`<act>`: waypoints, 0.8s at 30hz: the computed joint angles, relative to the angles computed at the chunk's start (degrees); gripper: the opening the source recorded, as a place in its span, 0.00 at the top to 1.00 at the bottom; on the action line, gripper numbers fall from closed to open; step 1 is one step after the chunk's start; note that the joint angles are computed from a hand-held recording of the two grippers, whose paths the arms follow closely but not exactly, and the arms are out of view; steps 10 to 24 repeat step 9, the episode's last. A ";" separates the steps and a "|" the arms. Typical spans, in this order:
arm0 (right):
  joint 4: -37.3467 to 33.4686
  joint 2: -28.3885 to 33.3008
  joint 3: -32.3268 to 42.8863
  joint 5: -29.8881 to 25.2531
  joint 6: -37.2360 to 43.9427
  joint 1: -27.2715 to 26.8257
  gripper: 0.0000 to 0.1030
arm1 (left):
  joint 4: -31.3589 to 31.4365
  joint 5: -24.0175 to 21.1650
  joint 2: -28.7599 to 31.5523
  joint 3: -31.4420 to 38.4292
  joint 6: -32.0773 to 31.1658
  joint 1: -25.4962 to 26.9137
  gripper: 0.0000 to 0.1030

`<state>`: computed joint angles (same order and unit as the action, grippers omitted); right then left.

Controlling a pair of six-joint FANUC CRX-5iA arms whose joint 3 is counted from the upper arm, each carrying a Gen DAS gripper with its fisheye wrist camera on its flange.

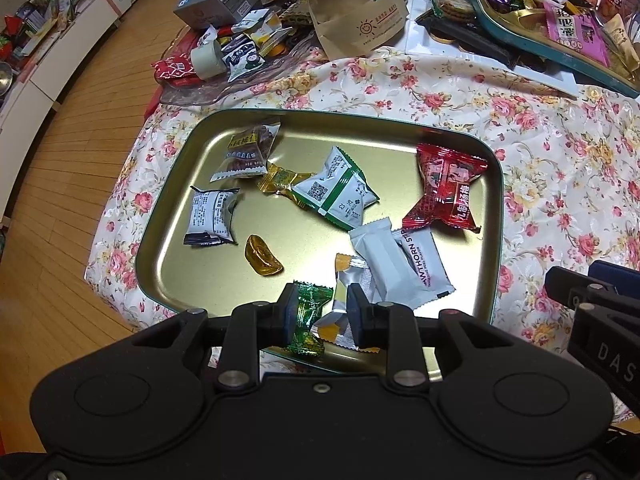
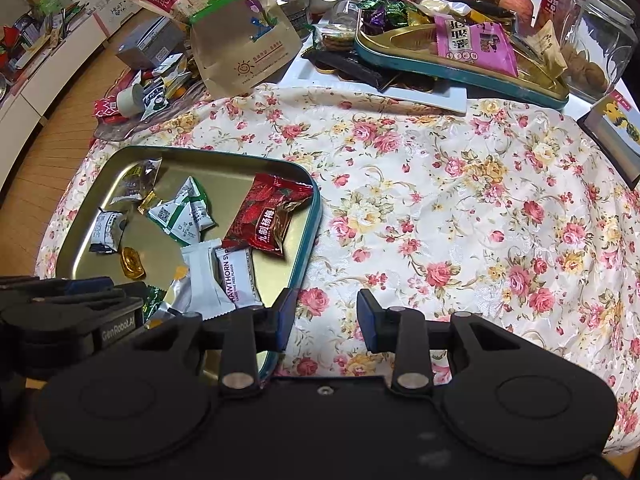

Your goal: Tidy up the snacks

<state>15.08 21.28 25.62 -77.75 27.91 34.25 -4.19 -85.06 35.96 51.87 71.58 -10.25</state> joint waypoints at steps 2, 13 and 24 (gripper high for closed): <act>-0.01 0.07 0.09 -0.05 -0.02 0.00 0.65 | 0.03 0.02 -0.01 -0.03 0.09 0.00 0.64; -0.05 0.16 0.25 -0.06 0.05 0.02 0.65 | -0.03 0.14 -0.02 0.01 0.58 0.11 0.64; -0.05 0.16 0.25 -0.06 0.05 0.02 0.65 | -0.03 0.14 -0.02 0.01 0.58 0.11 0.64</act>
